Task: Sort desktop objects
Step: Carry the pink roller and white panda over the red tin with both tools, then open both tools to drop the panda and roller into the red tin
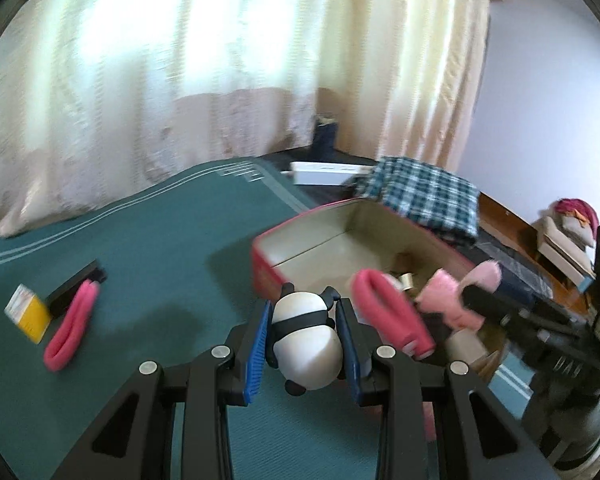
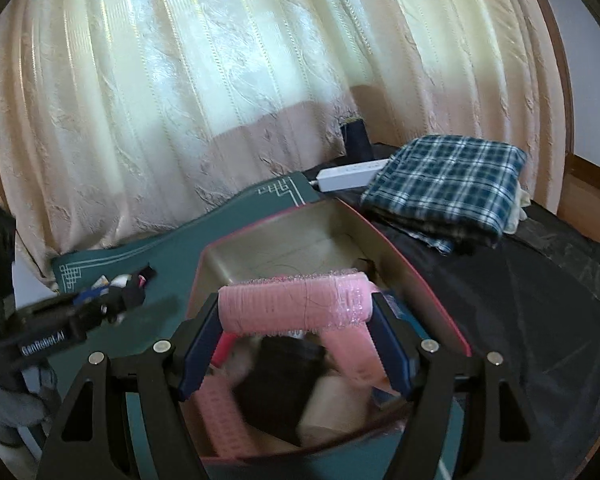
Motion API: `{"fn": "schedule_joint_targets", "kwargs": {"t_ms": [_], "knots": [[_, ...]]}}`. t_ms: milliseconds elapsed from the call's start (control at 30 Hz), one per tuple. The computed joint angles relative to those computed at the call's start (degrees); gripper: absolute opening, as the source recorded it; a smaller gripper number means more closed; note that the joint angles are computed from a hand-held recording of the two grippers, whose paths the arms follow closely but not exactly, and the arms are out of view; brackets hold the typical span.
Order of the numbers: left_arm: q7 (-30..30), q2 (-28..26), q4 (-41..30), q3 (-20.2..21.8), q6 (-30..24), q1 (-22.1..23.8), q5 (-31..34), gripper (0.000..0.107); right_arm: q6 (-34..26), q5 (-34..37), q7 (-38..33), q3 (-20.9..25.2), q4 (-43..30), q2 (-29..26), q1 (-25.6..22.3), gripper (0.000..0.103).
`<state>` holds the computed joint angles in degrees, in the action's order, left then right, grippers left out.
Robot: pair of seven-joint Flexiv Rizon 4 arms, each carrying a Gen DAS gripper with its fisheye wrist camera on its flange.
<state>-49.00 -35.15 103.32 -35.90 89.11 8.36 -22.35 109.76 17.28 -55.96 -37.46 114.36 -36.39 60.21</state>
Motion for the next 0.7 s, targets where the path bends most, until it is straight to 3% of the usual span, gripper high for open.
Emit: {"fn": "schedule_joint_targets", "kwargs": {"t_ms": [233,433,700], "knots": [[0.89,-1.32,-4.18,2.11,-2.95,-4.46,-0.35,0.034,-0.31,0.11,-1.31,-2.23,0.98,-0.83,1.66,0.075],[2.64,-2.71,-7.66,4.31,-5.81,-7.87,-1.90,0.034,0.03,-0.86,-1.70,0.52,0.77,-0.47,-1.01,0.078],[4.81,-4.01,-9.63,5.18,-7.19,-9.95,-5.07,0.034,0.85,1.84,-1.38,-2.18,1.60,-1.00,1.44,0.079]]}}
